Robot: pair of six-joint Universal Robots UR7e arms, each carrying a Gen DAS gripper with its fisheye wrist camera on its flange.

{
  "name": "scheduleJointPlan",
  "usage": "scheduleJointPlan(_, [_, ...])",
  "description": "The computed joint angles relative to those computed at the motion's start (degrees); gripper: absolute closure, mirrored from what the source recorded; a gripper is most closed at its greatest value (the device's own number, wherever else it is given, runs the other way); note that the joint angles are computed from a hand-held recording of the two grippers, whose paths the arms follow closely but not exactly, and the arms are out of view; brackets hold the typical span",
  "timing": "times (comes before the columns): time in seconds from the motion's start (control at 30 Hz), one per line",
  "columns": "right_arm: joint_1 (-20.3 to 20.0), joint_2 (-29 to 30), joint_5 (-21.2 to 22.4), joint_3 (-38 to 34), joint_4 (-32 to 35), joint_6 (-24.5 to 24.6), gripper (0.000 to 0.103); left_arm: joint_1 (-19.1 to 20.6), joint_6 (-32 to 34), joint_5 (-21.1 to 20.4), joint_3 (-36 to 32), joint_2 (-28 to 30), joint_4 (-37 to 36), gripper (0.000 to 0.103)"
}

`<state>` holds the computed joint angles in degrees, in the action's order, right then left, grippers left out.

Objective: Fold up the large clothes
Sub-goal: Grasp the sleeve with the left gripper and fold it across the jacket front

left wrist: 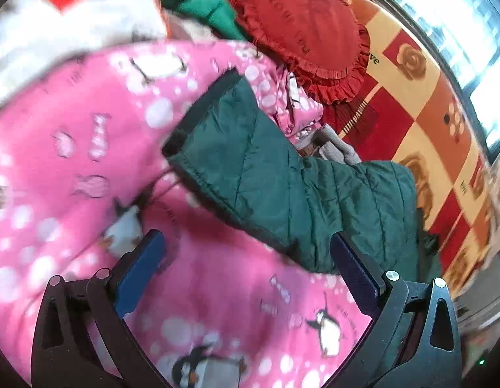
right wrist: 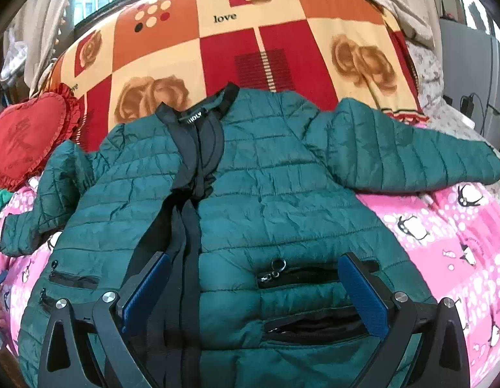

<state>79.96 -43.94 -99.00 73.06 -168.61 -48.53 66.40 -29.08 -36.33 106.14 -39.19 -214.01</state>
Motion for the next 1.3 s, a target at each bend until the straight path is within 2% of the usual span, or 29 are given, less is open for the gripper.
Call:
scheduleJointPlan(0.07, [1.3,2.7,-1.4,-1.8,-0.4,1.4,0.001,1.1,1.2,-1.9,-1.1,0.3,-1.9,0.001])
scheduleJointPlan(0.2, [1.4,3.4,-2.1,-2.8,0.7,2.6,0.001,3.1,1.9,-4.6,-3.6,0.7,-4.0,0.001])
scheduleJointPlan(0.3, [1.5,3.9,-2.7,-3.3,1.5,3.0,0.001,4.0,1.8,-4.7,-5.0,0.4,-2.2,0.011])
scheduleJointPlan(0.33, [1.5,4.0,-2.8,-3.4,1.6,3.0,0.001,4.2,1.9,-4.8,-5.3,0.4,-2.1,0.028])
scheduleJointPlan(0.37, [1.6,4.2,-2.9,-3.4,1.4,3.0,0.001,4.6,2.0,-5.7,-5.7,0.4,-2.1,0.052])
scheduleJointPlan(0.4, [1.7,4.3,-3.0,-3.4,1.3,2.9,0.001,4.8,1.3,-5.3,-5.7,0.3,-1.5,0.062])
scheduleJointPlan(0.43, [1.7,4.3,-3.0,-3.4,1.3,2.9,0.001,4.6,0.8,-4.1,-5.6,0.2,-1.8,0.077])
scheduleJointPlan(0.47, [1.6,4.2,-3.0,-3.4,1.3,3.0,0.001,4.6,1.0,-3.6,-5.9,0.4,-2.3,0.085])
scheduleJointPlan(0.57, [1.6,4.2,-2.9,-3.2,0.9,3.1,0.001,3.2,3.7,0.6,-5.8,0.3,-3.7,0.093])
scheduleJointPlan(0.73, [1.9,4.6,-3.0,-2.4,-2.9,3.7,0.001,-1.5,12.9,9.8,-5.8,-1.0,-10.3,0.093])
scheduleJointPlan(0.77, [2.0,4.6,-3.4,-2.1,-4.4,3.8,0.001,-2.3,14.1,10.1,-5.6,-1.4,-11.5,0.093])
scheduleJointPlan(0.87, [2.4,5.0,-5.9,-1.5,-10.4,4.2,0.001,-3.9,17.0,3.6,-4.7,-3.3,-11.6,0.093])
scheduleJointPlan(0.93, [2.5,4.9,-7.1,-1.1,-14.5,4.9,0.001,-5.4,20.6,-1.7,-6.5,-3.3,-7.0,0.093])
scheduleJointPlan(1.0, [2.6,4.8,-8.8,-1.4,-15.6,4.9,0.001,-6.7,22.9,-6.3,-9.8,-1.9,-2.9,0.093])
scheduleJointPlan(1.13, [1.9,3.4,-9.1,-2.3,-11.0,2.8,0.001,-8.4,24.3,-15.4,-19.5,3.5,5.2,0.093])
scheduleJointPlan(1.3, [-0.4,1.0,-4.4,-2.1,-6.3,6.0,0.001,-9.2,22.7,-24.6,-39.1,15.2,18.8,0.093])
